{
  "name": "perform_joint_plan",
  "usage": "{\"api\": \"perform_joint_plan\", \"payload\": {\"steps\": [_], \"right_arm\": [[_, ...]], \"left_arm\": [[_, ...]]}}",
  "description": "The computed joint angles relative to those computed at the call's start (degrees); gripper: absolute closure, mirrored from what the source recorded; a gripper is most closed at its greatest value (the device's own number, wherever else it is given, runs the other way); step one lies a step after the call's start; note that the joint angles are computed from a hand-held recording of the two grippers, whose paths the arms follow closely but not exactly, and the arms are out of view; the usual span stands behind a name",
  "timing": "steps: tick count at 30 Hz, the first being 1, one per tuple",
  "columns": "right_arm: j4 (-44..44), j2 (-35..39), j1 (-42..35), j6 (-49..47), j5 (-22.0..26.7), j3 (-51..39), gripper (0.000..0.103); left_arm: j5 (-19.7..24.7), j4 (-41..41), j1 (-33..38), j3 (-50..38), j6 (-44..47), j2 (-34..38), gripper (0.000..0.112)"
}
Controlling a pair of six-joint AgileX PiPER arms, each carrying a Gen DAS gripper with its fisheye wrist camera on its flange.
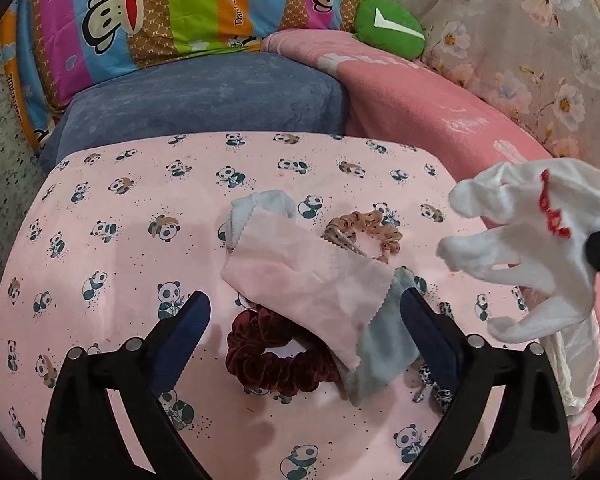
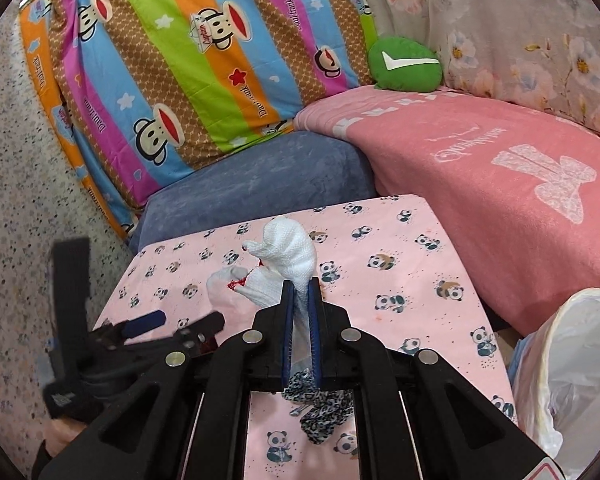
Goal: Collect trash
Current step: 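Lift the white glove with the right gripper while the left grasps the pink cloth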
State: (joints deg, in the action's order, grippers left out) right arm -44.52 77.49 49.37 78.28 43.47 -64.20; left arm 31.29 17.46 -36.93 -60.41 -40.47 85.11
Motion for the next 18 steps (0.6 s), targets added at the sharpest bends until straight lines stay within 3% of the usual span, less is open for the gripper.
{"api": "perform_joint_plan", "payload": {"steps": [4, 9, 12, 16, 18], "right_arm": [[1.3, -0.4, -2.2, -1.4, -1.8, 0.5, 0.095], [2.9, 0.1, -4.2, -2.8, -3.6, 1.1, 0.095], [3.3, 0.4, -4.4, -3.0, -4.0, 1.3, 0.095], [3.2, 0.1, -4.1, -2.5, -4.0, 1.9, 0.095], [3.0, 0.1, -4.1, -2.4, -3.9, 1.9, 0.095]], "left_arm": [[-0.1, 0.5, 0.6, -1.5, 0.1, 3.8, 0.022], [-1.4, -8.3, 2.9, -1.9, 8.6, 5.6, 0.057], [-1.5, -9.3, 2.9, -1.5, 9.6, 5.9, 0.072], [-1.9, -11.8, 3.5, -0.6, 11.3, 4.6, 0.102], [-1.9, -14.8, 4.3, -0.5, 13.5, 3.6, 0.106]]}}
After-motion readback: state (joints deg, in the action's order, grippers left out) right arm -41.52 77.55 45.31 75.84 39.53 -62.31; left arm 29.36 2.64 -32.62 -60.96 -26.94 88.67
